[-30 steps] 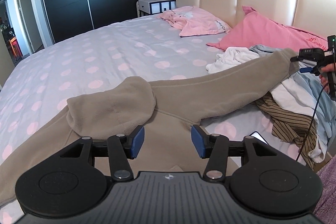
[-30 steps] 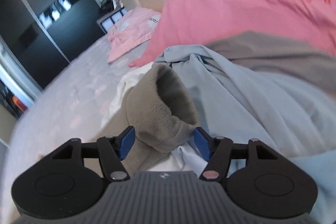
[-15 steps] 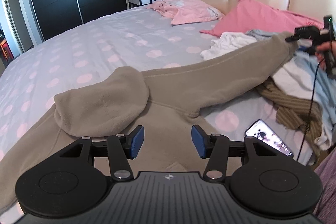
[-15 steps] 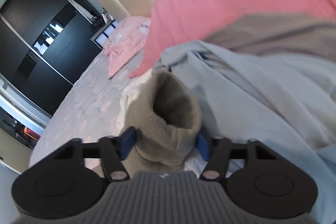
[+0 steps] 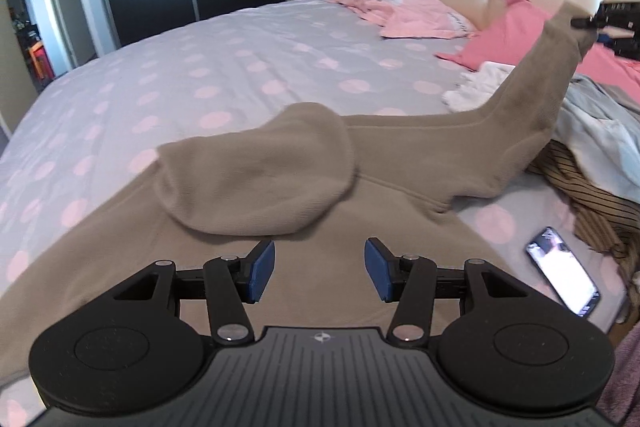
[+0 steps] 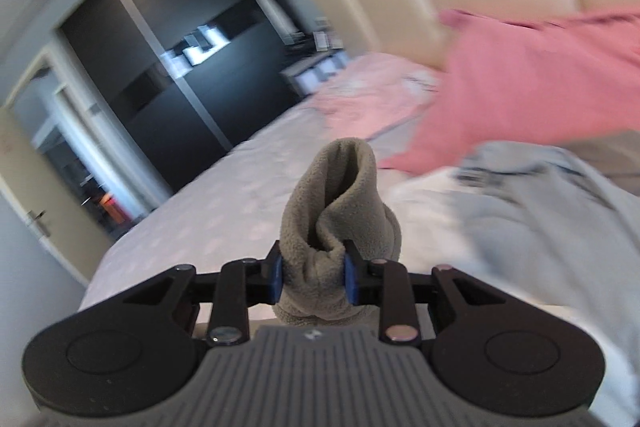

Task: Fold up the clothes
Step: 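Lift the sleeve with the right tool and lay it across the jacket body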

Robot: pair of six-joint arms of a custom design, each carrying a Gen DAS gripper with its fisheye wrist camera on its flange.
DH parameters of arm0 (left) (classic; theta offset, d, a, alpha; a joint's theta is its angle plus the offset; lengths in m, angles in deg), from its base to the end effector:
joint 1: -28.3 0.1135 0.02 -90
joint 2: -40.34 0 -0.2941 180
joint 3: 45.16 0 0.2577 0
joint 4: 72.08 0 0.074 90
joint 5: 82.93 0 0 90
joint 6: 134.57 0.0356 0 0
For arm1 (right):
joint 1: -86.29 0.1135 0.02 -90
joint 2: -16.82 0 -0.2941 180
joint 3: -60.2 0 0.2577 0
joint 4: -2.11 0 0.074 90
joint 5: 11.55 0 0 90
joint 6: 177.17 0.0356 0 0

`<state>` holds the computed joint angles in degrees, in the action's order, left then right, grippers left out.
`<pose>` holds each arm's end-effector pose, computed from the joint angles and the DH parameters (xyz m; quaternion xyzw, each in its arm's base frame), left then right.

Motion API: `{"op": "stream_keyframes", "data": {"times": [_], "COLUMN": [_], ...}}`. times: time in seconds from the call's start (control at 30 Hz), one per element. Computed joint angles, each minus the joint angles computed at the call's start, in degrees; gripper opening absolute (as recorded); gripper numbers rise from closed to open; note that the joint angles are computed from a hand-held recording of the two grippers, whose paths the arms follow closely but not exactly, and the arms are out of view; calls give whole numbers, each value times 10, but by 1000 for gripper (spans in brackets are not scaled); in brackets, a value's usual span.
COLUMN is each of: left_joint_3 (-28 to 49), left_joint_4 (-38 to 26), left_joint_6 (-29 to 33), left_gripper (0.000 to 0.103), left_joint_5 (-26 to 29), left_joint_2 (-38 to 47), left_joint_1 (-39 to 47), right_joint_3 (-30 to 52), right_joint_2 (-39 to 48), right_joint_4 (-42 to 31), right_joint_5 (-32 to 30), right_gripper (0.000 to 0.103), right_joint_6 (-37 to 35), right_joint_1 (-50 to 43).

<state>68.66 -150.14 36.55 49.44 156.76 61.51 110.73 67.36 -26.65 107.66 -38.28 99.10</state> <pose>0.3684 0.2125 0.2662 0.4042 0.8373 -0.1315 0.3438 0.1822 0.0236 0.2899 0.3800 0.7521 0.0664 0.5344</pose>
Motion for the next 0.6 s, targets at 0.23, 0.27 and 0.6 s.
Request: {"op": "stream_keyframes", "data": {"times": [0.23,0.27,0.6], "left_joint_3": [138,159,383], "left_joint_4": [-1,-7,-64], "left_joint_6": [-63,-72,-126], "left_gripper": [48,48,48], "left_joint_5": [12,13,23], "left_joint_2": [92,105,230], "left_joint_1": [6,5,1], "right_joint_3": [148,173,443], "right_joint_2": [204,232,501], "right_joint_4": [74,82,130], "right_joint_5": [18,15,-49], "right_gripper": [31,31,30], "right_joint_6": [-33,-41,-104], "right_joint_1": [126,137,202]}}
